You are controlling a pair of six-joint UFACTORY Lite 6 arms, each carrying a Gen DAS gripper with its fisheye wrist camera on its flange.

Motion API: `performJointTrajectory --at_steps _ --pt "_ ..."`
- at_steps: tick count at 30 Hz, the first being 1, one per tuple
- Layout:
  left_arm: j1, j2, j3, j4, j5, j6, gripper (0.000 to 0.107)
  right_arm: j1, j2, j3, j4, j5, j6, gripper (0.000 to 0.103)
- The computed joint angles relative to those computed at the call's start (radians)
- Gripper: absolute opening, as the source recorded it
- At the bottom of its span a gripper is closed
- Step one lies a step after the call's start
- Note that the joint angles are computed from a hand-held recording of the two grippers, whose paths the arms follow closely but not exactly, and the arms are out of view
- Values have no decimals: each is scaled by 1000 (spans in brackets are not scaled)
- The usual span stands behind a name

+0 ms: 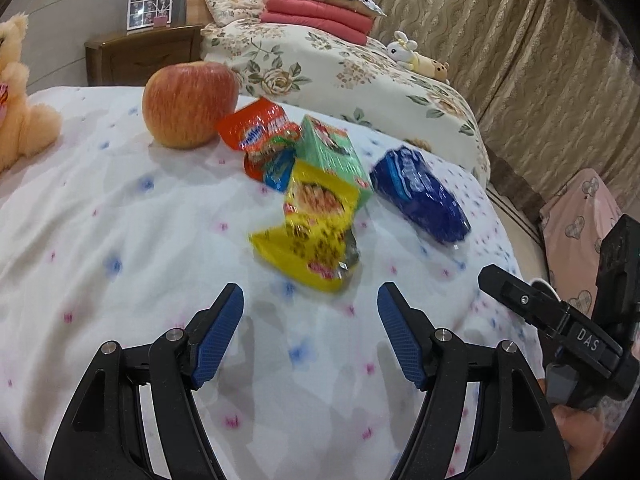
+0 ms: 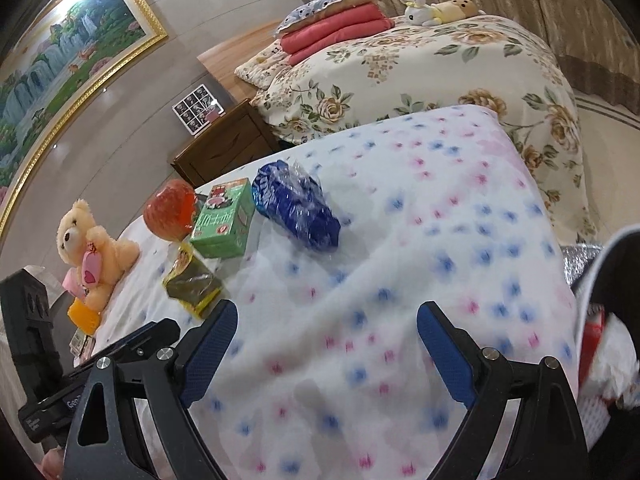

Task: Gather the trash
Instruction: 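Move both tools back to the bed toward the noodle packet and Oreo wrapper, then grasp the yellow noodle packet with the left tool while the right grasps the blue Oreo wrapper, then carry both wrappers over the bin and open both tools to drop them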

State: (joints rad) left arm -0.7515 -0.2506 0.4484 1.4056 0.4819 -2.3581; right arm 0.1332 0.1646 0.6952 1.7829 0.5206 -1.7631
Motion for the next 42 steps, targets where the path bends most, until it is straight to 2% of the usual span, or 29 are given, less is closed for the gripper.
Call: performJointTrajectory --at_steps 12,13,14,16,18,19,20,21,25,34,42 --pt "132 107 54 104 -53 -27 70 95 220 263 -8 -53 45 93" --pt "135 113 57 109 -53 -29 67 102 234 280 -10 -61 50 92" --pt "139 114 56 132 -59 -45 55 112 244 292 -3 -73 45 91" --pt "154 124 60 168 -83 -64 42 131 260 313 -2 -100 45 82" --pt "161 121 50 214 -102 -106 30 143 266 319 -8 -128 54 48" --pt "163 115 44 236 -107 -126 22 142 263 313 0 -131 48 41" --pt "159 112 43 238 -106 -129 14 135 253 297 16 -120 31 37" --pt "157 108 39 243 -107 -136 12 129 242 282 26 -115 18 35" --pt "123 74 13 233 -92 -147 4 109 188 220 47 -97 -7 31" --pt "-68 23 -13 116 6 -135 1 13 -34 -27 69 -15 -53 28" --pt "-213 30 23 61 84 -137 1 -127 -258 -208 -73 61 34 28"
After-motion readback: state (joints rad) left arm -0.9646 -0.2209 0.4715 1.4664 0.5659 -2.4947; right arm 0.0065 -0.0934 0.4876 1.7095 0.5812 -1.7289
